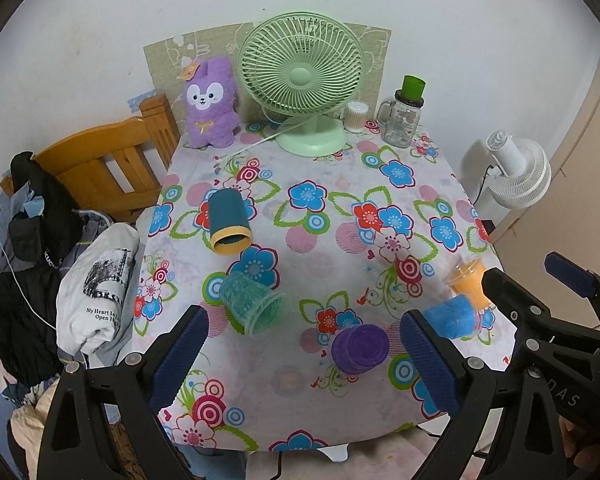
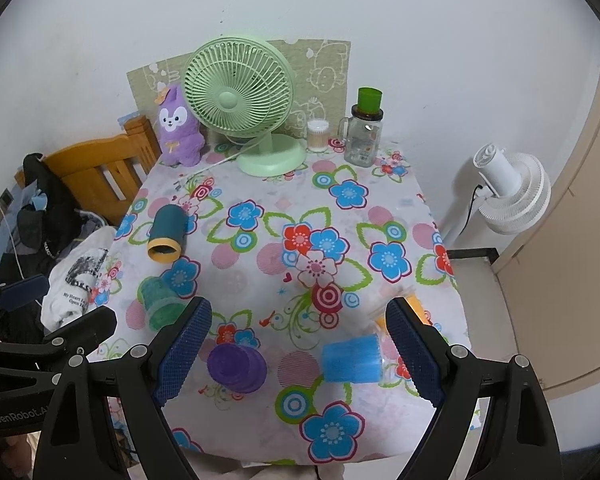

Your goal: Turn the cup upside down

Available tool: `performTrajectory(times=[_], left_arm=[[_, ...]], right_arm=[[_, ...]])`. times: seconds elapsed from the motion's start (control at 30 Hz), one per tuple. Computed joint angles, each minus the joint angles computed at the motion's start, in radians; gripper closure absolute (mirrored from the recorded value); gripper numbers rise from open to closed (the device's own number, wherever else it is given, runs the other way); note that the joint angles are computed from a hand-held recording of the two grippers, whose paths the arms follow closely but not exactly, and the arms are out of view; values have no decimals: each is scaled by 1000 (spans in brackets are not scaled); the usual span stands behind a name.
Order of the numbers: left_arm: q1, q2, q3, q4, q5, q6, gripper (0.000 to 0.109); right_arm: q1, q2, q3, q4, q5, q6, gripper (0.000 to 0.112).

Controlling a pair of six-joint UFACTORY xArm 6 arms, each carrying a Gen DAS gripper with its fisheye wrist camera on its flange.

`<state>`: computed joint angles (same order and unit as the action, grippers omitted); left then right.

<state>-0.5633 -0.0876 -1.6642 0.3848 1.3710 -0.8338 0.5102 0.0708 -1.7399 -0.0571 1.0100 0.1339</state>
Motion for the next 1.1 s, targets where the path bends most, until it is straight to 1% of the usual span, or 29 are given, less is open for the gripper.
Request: performTrajectory(times=[0.7,1.1], left_arm=[[0,13,-18,3,7,5,11],[12,43,-39,-22,2,17,10]], right_arm=[[-2,9,-14,-2,8,2,22],[-13,29,-28,4,20,-7,22]])
